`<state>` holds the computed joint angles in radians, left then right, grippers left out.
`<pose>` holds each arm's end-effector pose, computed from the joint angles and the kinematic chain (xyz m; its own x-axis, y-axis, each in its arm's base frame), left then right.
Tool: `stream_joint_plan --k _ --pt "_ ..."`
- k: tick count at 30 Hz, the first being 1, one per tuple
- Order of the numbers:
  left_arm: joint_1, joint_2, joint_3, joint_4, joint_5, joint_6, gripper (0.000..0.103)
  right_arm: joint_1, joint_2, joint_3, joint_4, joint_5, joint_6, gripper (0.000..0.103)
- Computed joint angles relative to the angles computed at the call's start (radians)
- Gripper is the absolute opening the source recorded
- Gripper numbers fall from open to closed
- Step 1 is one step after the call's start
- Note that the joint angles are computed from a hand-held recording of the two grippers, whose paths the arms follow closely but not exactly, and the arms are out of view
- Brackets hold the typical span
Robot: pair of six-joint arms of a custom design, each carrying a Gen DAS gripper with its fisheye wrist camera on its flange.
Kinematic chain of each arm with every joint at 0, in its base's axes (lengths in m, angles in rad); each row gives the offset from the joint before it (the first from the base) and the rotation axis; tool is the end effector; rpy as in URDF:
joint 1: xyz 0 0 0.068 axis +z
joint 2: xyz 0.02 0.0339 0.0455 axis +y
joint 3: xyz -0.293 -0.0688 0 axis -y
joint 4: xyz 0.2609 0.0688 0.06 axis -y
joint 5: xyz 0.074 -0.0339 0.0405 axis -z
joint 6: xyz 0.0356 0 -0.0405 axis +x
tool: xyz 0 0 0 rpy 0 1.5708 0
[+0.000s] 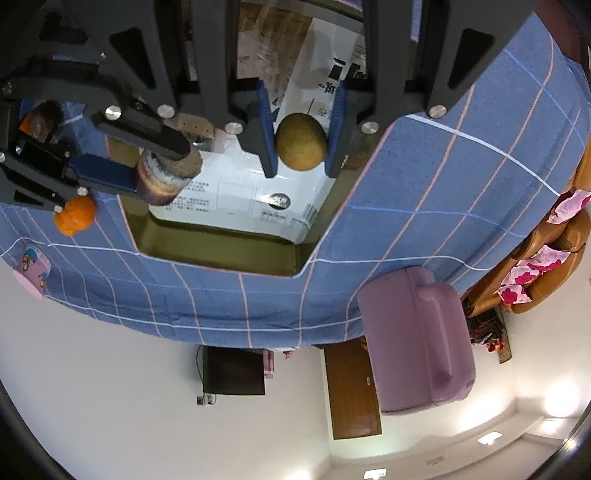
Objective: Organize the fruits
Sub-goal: 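Open the left tool dropping the kiwi while the right tool releases the cake roll into the tin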
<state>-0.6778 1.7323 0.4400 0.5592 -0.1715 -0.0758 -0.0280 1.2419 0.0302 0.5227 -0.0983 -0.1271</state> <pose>0.2200 -0.1693 0.0953 -0.5591 0.3543 -0.7496 0.4781 0.8764 0.0576 0.1577 -0.0009 0.0981 -0.6243 -0.1087 -0.7736 -0.1280 0.9911 -0.0360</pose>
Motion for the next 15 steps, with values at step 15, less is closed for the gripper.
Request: stream_joint_plan --k 15 --pt "0.032 -0.032 -0.04 0.009 0.043 -0.026 0.049 0.036 -0.091 -0.017 -0.057 0.08 0.014 0.049"
